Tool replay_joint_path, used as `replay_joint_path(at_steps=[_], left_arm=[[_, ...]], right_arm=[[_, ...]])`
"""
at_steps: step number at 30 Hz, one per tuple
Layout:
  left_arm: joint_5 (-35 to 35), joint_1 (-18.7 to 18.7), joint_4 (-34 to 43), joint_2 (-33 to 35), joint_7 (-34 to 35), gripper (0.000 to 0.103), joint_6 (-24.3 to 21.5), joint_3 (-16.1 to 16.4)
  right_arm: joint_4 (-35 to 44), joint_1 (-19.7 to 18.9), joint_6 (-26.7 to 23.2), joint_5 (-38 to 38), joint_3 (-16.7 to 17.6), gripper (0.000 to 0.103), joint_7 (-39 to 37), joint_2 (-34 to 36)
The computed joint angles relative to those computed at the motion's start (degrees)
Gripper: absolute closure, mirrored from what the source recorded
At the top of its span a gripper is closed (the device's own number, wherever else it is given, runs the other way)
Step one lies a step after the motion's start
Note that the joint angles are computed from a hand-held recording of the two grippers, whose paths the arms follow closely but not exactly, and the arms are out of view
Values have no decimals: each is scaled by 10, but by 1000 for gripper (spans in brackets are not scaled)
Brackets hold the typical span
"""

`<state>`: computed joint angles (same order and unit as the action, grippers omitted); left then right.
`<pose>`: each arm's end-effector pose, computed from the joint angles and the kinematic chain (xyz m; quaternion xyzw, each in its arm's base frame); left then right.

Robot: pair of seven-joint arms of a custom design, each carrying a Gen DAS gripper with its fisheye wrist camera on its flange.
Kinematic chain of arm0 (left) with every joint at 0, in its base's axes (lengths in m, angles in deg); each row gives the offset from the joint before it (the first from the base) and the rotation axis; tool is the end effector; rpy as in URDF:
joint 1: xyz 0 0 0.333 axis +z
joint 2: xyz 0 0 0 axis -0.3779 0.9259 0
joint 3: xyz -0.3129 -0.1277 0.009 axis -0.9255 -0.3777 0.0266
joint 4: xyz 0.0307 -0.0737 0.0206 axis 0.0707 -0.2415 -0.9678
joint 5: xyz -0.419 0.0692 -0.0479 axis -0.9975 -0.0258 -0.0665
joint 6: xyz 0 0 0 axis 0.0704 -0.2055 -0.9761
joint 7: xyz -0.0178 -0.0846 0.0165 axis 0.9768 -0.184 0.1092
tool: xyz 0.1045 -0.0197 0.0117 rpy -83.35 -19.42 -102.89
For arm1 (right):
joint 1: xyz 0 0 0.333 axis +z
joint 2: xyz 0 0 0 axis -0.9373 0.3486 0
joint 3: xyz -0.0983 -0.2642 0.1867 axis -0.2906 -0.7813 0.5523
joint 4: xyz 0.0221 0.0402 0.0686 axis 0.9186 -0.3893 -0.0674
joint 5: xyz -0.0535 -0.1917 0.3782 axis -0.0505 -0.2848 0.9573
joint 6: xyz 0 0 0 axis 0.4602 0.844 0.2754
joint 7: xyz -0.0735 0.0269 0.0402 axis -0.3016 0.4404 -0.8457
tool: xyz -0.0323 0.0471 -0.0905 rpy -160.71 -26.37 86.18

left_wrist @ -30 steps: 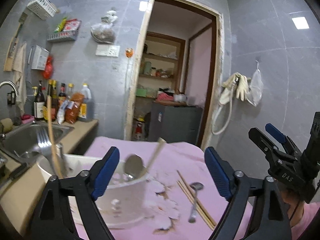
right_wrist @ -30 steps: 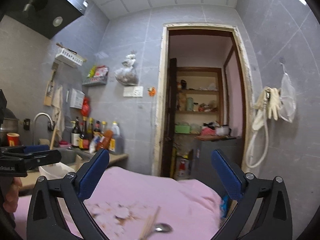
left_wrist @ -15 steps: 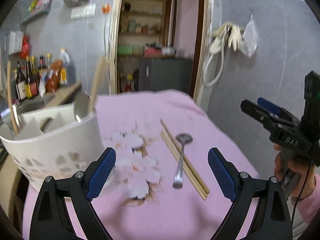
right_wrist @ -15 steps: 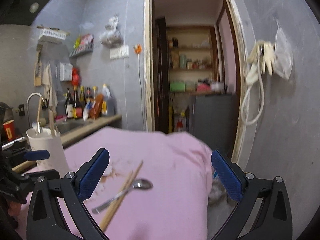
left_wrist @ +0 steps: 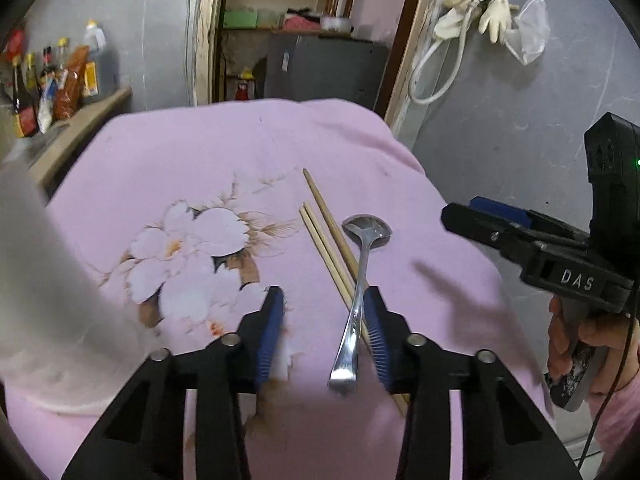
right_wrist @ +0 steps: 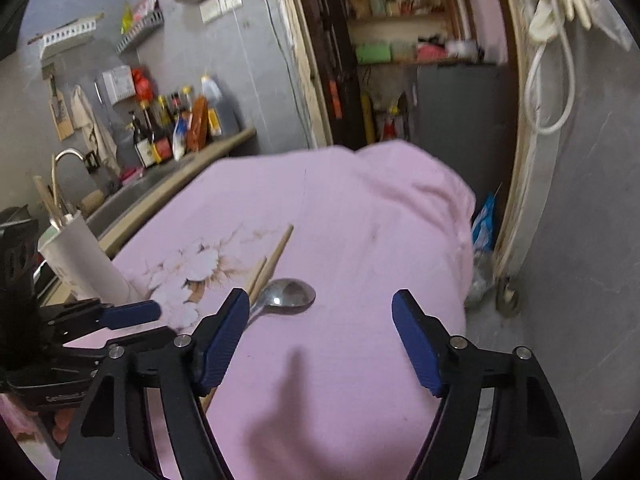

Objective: Organize utensils
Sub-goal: 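Move both open tools back down to the utensils on the cloth, then grasp a wooden chopstick with the left tool while the right tool grasps the steel spoon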

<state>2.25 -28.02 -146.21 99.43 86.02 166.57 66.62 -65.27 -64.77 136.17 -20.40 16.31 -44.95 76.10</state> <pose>0.6140 -0.1579 0.3898 -0.6493 0.6651 -0.3215 0.1808 0.6858 0.1483 0.3934 -0.7766 0.4596 -0.1156 0.4151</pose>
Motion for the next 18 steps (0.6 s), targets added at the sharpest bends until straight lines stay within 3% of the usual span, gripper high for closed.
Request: replay_joint_path(at_steps=[2,5,7,10,18], left_arm=[[-32,31,17,11,29,74,-19,-32],[-58,41,30,16,39,75,-41,-38],[-42,21,28,13,17,75,-51,-13],[-37,15,28,12,3,75,-66,-3],[-45,20,24,8,3,75,-73,-7]], right_arm=[[16,8,-23,-43,-12,37,48,13],[51,14,-66,-113,-23,42,122,39],[74,14,-88,-148,-23,43,159,56],[102,15,-108,-193,-19,44,201,77],[124,18,-132,-270,-9,43,231,95]])
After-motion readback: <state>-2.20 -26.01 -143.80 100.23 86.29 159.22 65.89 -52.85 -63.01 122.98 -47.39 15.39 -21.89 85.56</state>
